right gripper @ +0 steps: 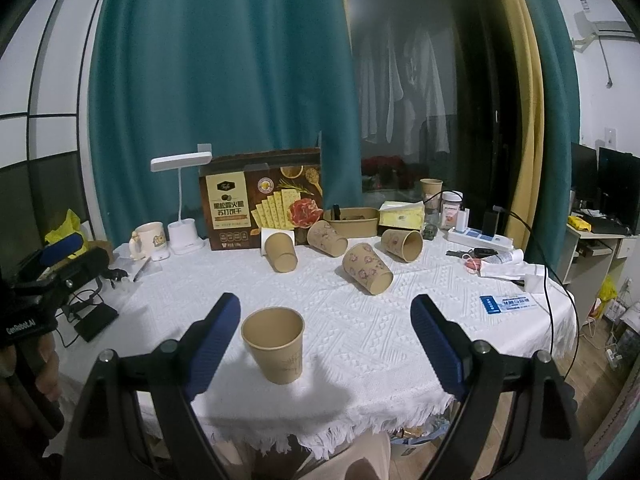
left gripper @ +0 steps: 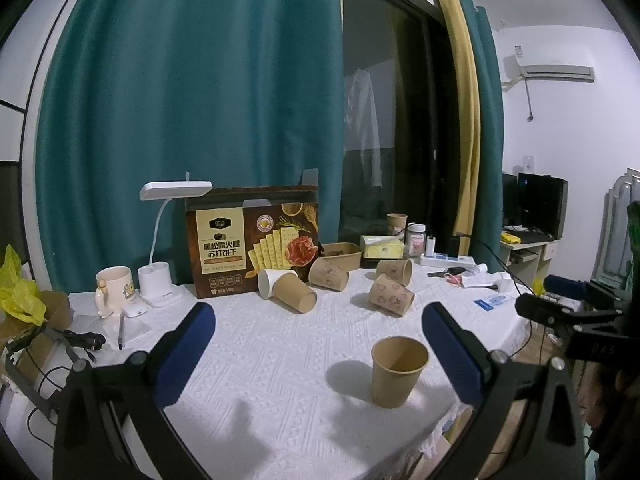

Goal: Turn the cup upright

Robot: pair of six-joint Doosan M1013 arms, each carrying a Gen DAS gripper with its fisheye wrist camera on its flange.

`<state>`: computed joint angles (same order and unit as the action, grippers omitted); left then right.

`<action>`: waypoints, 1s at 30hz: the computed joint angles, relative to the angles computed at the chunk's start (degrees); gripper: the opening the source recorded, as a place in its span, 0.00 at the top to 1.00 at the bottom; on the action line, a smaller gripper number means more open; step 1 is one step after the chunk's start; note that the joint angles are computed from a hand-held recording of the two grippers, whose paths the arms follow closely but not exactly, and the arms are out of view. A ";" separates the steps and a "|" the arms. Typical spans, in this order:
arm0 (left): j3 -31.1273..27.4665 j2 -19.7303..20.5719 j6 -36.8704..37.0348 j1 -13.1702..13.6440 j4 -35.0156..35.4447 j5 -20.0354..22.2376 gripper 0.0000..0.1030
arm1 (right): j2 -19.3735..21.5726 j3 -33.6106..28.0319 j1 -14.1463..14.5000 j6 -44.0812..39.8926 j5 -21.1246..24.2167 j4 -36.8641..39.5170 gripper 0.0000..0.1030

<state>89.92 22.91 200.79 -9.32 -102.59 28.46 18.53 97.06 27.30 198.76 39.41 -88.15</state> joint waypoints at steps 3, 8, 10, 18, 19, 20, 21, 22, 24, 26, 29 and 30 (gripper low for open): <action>0.05 -0.05 0.51 0.00 -0.37 -0.01 0.00 | -0.02 -0.01 -0.03 -0.04 -0.07 0.05 0.17; -0.22 0.16 1.17 0.18 -0.82 0.08 0.00 | 0.02 -0.02 0.03 0.09 -0.04 -0.05 0.17; -0.25 0.18 0.95 0.20 -0.63 0.09 0.00 | -0.07 -0.01 -0.01 -0.02 -0.08 0.00 0.17; -0.25 0.21 1.26 0.27 -0.96 0.20 0.00 | -0.19 0.13 -0.01 0.13 -0.24 -0.08 0.17; -0.27 0.21 1.20 0.26 -0.92 0.17 0.00 | -0.20 0.12 -0.08 0.11 -0.34 -0.15 0.17; -0.23 0.17 1.16 0.23 -0.91 0.12 0.00 | -0.21 0.16 -0.05 0.22 -0.32 -0.28 0.17; -0.26 0.20 1.11 0.25 -0.82 0.20 0.00 | -0.22 0.18 -0.03 0.29 -0.29 -0.33 0.17; -0.25 0.19 1.13 0.24 -0.78 0.15 0.00 | -0.27 0.19 -0.06 0.33 -0.38 -0.35 0.17; -0.31 0.22 1.22 0.29 -0.87 0.18 0.00 | -0.26 0.16 -0.05 0.22 -0.30 -0.25 0.17; -0.34 0.24 1.15 0.28 -0.84 0.16 0.00 | -0.26 0.19 -0.03 0.33 -0.29 -0.35 0.17; -0.34 0.24 0.99 0.28 -0.69 0.18 0.00 | -0.26 0.19 -0.07 0.20 -0.35 -0.21 0.17; -0.22 0.18 1.22 0.25 -0.88 0.19 0.00 | -0.30 0.24 -0.08 0.30 -0.37 -0.34 0.17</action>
